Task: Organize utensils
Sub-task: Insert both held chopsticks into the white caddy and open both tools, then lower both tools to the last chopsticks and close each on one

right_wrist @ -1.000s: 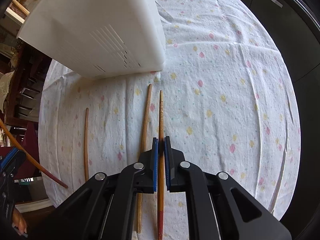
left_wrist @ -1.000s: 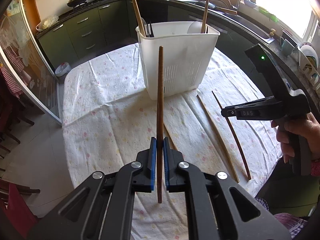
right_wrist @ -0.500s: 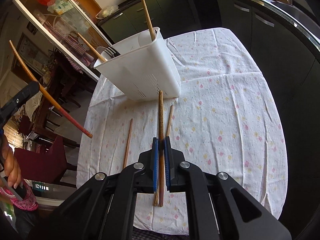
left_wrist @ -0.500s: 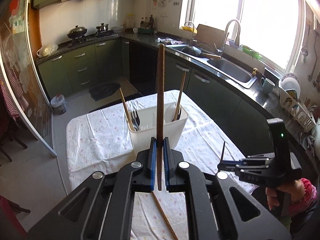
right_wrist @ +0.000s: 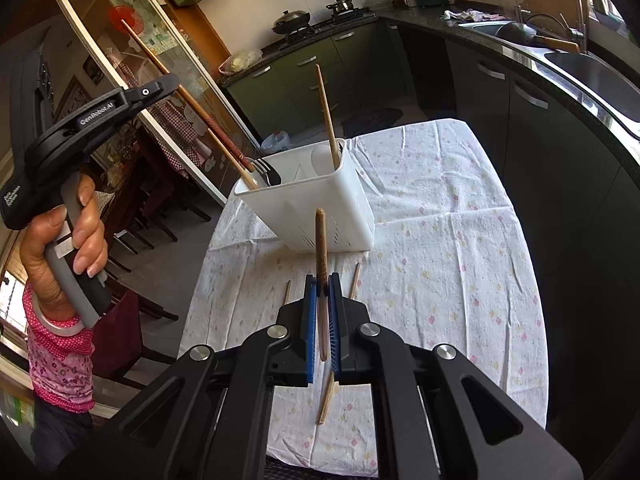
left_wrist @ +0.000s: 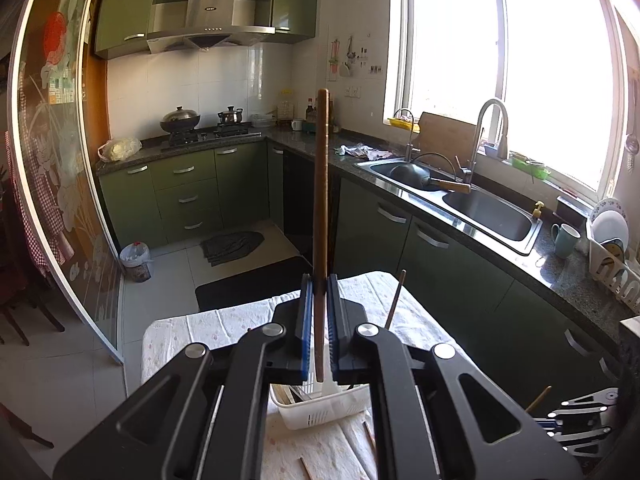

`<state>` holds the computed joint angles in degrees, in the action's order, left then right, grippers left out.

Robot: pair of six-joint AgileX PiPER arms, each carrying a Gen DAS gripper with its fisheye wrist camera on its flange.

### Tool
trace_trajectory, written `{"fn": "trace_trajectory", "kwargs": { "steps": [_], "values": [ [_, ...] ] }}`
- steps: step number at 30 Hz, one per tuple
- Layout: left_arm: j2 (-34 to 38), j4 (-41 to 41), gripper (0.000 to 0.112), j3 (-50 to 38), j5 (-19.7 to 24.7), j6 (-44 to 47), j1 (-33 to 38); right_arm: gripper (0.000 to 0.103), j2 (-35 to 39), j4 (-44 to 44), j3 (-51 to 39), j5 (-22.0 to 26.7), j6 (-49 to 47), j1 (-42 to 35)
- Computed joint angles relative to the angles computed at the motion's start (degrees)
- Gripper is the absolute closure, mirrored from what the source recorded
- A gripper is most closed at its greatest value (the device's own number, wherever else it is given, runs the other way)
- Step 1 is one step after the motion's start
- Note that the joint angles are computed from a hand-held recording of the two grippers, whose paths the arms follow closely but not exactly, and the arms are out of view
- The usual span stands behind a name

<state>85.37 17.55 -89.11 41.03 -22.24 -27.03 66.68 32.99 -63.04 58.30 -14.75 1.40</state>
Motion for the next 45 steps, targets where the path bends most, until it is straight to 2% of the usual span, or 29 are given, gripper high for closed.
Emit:
{"fn": "trace_trajectory", "kwargs": {
  "steps": [10,12,13,14,17,21,24,28,32,34,35,36,37,40,43,45],
  "values": [
    [7.3,0.6,0.105,4.4,-1.3,-1.1,2.6,0.096,2.0,-4.9,-15.6,2.8,6.1,1.3],
    [8.0,-0.8,0.099,4.8,-0.9,-0.2,3.3,0.096,3.6,-6.2,-20.4,3.3,8.2,2.0],
    [7.8,-0.8,0.084,5.7,-1.3,-0.5,3.6,0.096,4.5,-6.9,-23.0,3.7,9.3,2.4],
    [6.9,-1.9,0.078,6.9,-2.4,0.0,4.0,0.096,5.6,-7.6,-25.9,4.2,10.6,2.9],
    [4.0,-1.8,0.077,9.6,-3.8,-0.1,4.0,0.096,9.3,-10.0,-33.3,3.6,14.2,4.6],
    [-0.6,-3.3,0.077,12.0,-2.9,1.9,3.5,0.096,16.1,-17.2,-42.8,2.4,20.5,8.9],
    [-3.5,-3.9,0.070,14.2,-2.0,3.1,2.4,0.096,20.9,-21.8,-46.7,2.1,23.9,11.8],
    [-5.6,-4.4,0.068,16.7,0.1,4.4,0.9,0.096,26.0,-24.5,-46.6,1.2,25.3,14.0],
    [-5.4,-8.5,0.068,18.0,2.5,7.2,1.2,0.096,29.2,-25.5,-45.0,1.3,24.9,15.2],
    [-4.8,-11.1,0.068,18.5,3.5,8.6,1.9,0.094,29.1,-24.1,-42.2,0.5,23.4,14.9],
    [-4.3,-12.2,0.064,18.4,4.4,9.2,2.1,0.087,28.9,-23.7,-41.8,0.5,23.0,14.7],
    [-3.6,-13.4,0.062,18.6,5.0,9.8,2.6,0.082,28.1,-23.5,-40.0,-0.5,22.5,14.6],
    [-3.0,-14.1,0.057,18.9,5.6,9.8,2.8,0.082,27.0,-23.1,-38.4,-1.4,21.9,14.4],
    [-0.2,-16.4,0.056,19.8,7.9,9.9,3.4,0.082,23.3,-20.2,-34.4,-2.6,19.2,13.0],
    [4.1,-19.6,0.058,20.0,10.7,9.9,4.6,0.075,18.5,-18.0,-29.5,-2.9,16.3,12.0],
    [6.9,-21.7,0.065,20.7,11.4,9.9,5.3,0.074,15.2,-17.4,-25.8,-2.3,14.4,12.0]
  ]
}}
